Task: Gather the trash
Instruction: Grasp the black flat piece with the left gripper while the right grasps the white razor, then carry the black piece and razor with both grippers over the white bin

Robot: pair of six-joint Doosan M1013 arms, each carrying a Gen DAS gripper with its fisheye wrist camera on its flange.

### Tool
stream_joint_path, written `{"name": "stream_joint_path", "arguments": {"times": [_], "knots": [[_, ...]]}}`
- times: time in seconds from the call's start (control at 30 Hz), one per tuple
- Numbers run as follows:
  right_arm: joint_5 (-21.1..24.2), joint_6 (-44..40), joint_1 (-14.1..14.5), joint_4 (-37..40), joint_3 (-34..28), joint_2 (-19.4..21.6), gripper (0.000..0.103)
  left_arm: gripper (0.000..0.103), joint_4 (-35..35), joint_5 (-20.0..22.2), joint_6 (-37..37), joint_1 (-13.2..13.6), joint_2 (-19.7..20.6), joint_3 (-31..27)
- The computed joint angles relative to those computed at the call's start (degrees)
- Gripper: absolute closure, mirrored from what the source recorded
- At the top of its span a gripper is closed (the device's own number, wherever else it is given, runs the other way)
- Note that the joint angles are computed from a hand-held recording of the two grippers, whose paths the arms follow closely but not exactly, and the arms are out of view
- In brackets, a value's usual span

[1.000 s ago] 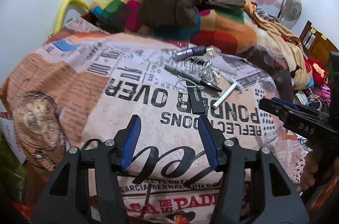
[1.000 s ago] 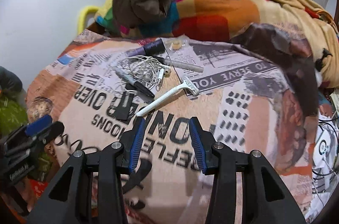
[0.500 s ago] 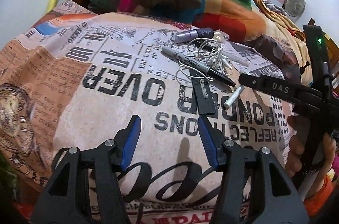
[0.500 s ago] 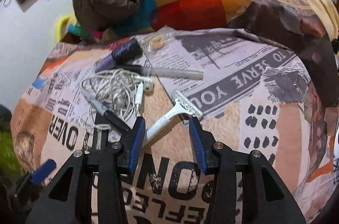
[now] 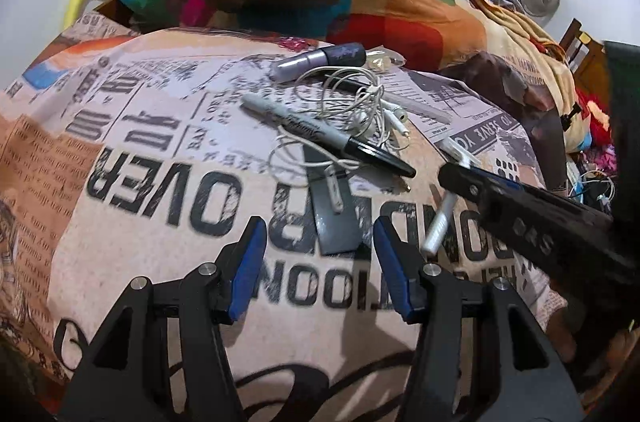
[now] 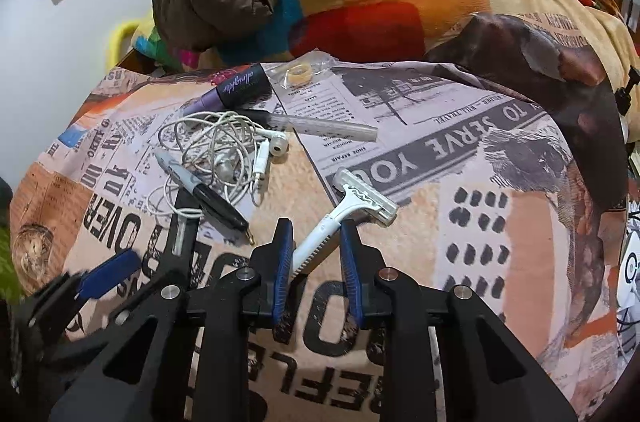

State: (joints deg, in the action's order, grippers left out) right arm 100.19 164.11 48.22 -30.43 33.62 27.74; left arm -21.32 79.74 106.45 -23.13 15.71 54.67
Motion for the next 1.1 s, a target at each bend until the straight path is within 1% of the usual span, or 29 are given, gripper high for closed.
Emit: {"name": "stream_joint_path", "arguments": {"times": [0.1, 0.17, 0.23, 0.3, 0.33, 0.4, 0.43, 0.57, 0.7, 0.9, 1.1], "knots": [[-0.3, 0.4, 0.2, -0.1, 0.3, -0.1, 0.085, 0.057, 1.2, -0.7, 0.9, -1.0, 0.2, -0.1], [-0.7, 0.4, 0.3, -0.1, 0.6, -0.3, 0.087, 0.062, 3.4, -2.4, 1.5, -1.9, 0.0, 0.3], [-1.0, 0.1, 0.4, -0.3, 0.5, -0.2, 0.089, 0.066, 6.0, -3.9, 2.0, -2.8, -0.3, 0.9], [-1.6, -0.3, 0.4, -0.1, 0.4, -0.2, 0.094, 0.066, 9.0, -5.0, 2.4, -3.8, -0.8, 1.6], [-1.7, -0.7, 0.4, 0.0, 0.3, -0.2, 0.094, 0.067, 9.6, -5.5, 2.5, -4.0, -1.0, 2.0], [-1.9, -1.1, 0.5, 0.0, 0.2, -0.1, 0.094, 0.075, 9.7, -5.8, 2.7, -4.1, -1.2, 2.3], [-2.2, -1.2, 0.5, 0.3, 0.3, -0.1, 0.094, 0.078, 9.2, -5.4, 3.0, -4.0, -1.1, 2.1], [-3.7, -0.3, 0.6, 1.1, 1.7, -1.0, 0.094, 0.079, 7.1, -2.0, 2.1, -3.0, -0.4, 0.5], [-4.0, 0.5, 1.1, 0.9, 2.3, -1.6, 0.094, 0.079, 4.4, 1.3, 1.2, -1.6, -0.5, 0.1], [-4.0, 1.0, 2.3, 0.0, 1.9, -1.7, 0.094, 0.079, 3.2, 2.8, 0.8, -0.4, -2.6, 2.2], [-2.7, -0.1, 3.7, -1.1, -0.7, -0.7, 0.094, 0.079, 2.0, 3.1, 1.5, 0.8, -4.5, 3.2]]}}
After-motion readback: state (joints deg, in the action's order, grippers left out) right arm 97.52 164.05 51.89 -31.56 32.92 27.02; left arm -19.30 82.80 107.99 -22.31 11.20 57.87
